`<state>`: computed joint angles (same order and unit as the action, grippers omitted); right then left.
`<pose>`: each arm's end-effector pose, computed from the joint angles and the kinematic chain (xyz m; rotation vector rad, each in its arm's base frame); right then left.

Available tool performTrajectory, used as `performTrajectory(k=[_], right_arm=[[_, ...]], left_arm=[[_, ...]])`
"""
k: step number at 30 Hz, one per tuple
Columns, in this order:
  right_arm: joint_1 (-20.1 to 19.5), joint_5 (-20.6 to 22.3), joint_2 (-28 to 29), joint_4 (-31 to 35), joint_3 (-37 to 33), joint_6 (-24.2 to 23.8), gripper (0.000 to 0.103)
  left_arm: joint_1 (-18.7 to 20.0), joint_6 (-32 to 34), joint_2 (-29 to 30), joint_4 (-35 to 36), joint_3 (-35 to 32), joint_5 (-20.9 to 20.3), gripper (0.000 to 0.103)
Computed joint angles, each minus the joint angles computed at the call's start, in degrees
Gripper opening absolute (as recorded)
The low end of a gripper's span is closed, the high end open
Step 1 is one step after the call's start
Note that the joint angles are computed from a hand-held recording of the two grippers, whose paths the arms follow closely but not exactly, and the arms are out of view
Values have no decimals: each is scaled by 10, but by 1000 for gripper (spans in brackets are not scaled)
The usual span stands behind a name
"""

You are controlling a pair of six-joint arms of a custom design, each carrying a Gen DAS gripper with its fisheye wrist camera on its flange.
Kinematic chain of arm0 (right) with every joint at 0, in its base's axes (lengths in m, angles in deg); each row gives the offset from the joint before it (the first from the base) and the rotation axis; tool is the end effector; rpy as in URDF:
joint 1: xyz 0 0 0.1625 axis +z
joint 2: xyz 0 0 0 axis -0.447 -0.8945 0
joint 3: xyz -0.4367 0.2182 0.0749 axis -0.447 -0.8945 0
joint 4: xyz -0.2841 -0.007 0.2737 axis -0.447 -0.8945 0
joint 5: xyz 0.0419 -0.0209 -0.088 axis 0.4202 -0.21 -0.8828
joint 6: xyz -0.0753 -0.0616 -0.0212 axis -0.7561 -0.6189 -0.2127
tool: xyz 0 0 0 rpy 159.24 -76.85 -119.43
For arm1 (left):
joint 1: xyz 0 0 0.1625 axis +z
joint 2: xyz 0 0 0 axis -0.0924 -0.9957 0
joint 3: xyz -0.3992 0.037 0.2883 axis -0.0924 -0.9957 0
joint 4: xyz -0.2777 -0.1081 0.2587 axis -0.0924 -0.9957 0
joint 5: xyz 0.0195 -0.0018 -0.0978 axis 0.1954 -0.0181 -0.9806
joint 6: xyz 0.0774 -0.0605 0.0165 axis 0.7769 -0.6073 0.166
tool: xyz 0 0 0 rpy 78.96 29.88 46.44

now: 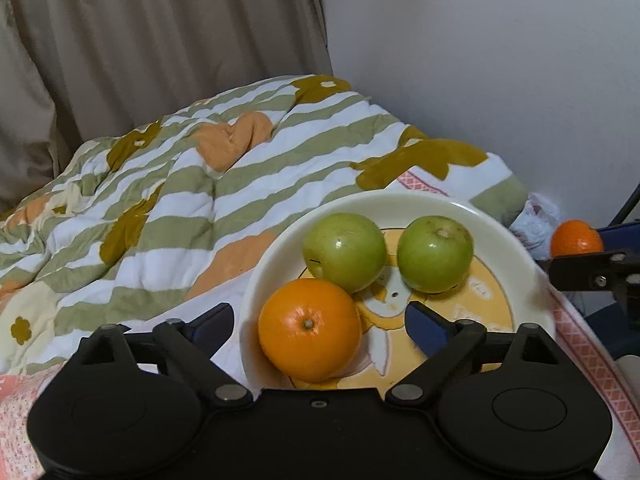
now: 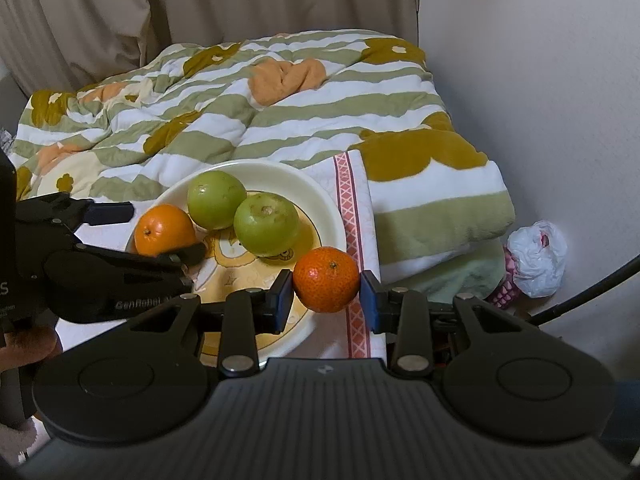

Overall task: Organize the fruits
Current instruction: 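Carry the orange into the bowl and open the left tool while the right tool carries the mandarin, then lower the mandarin into the bowl and open the right tool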

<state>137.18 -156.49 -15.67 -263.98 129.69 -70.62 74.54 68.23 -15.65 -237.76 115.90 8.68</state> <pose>0.3200 -0.6519 0.0134 0.4107 -2.3766 0.7585 -0.0414 -0.6692 0.2381 0.7664 2.1843 -0.6650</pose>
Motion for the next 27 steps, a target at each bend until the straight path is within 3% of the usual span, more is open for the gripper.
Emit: performTrajectory(k=[11,20,27], right_arm=[[4,3,2,-4,-12,-29,51],[-2,22,21,40,-43,-58,51],[-3,31,55,55,-68,-110,51]], left_arm=[[-16,-28,-36,11,25,18,100],[-20,-82,-71,35,47,26,101],[-21,-100,-88,31,68,43,101]])
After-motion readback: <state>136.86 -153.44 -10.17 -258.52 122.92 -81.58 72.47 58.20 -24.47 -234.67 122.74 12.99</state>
